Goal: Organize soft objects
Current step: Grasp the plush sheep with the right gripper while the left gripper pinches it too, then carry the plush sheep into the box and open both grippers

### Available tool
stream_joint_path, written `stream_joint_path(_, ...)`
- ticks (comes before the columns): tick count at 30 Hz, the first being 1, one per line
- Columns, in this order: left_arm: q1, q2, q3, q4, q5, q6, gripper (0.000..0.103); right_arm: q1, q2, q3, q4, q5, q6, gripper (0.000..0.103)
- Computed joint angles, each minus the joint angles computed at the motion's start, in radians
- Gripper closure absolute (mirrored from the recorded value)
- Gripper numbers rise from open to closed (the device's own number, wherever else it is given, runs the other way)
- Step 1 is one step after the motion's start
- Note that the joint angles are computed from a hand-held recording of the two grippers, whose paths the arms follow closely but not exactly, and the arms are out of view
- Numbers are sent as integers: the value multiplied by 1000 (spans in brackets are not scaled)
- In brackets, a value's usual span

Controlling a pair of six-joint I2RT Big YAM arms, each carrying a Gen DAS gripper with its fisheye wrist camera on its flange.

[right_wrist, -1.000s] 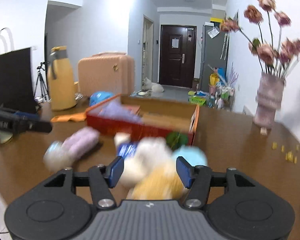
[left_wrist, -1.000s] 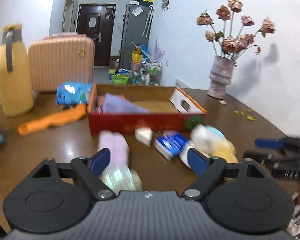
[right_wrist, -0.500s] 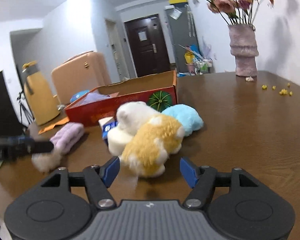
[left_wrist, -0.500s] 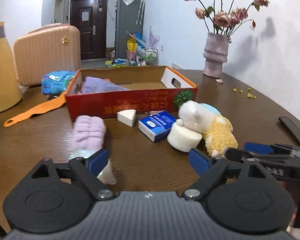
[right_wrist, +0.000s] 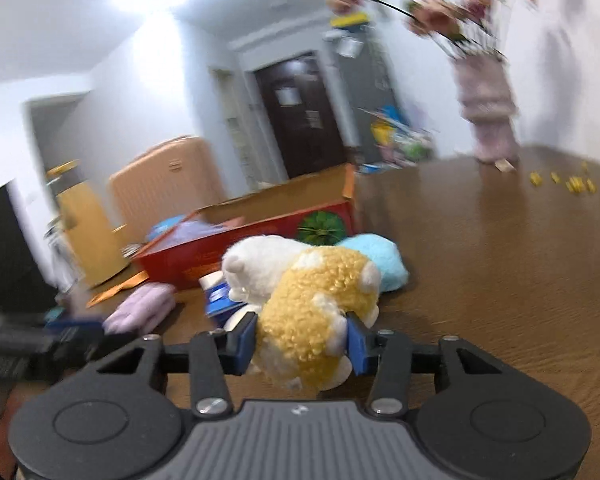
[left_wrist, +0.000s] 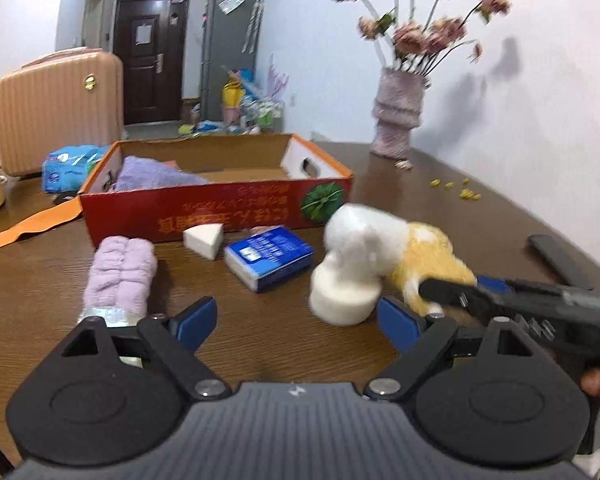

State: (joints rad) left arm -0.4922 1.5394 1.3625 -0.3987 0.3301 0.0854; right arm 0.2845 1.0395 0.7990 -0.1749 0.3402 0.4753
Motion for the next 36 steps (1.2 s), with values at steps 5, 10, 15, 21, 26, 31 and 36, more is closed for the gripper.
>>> stream_joint_path(5,5,-23,-53,46,88,-24,15,62,-106,-51,-53,-86,-101,58)
stream_joint_path(10,-2,-29,-77,-2,104,31,26,89,-94,-55,-101,-148,-121,57)
stream_joint_path(15,13,-32,-93,-24,100,33,26,93,-94,-51,-109,-100,-122,51)
stream_joint_path(21,0,-17,-92,-16,77,55,27,99,-114,-69,-86,-44,-84,44)
stream_joint_path(26,-7,8,-77,-44,89,72,51,80,-97,-78,-56,-96,-46,63)
stream_joint_path(31,-2,-20,-71,-19,105,46,54,85,-113,-67,-40,-83,-40,66)
stream_joint_path(36,9,74,151,-50,130,54,53,-19,-74,26,27,-181,-128,66)
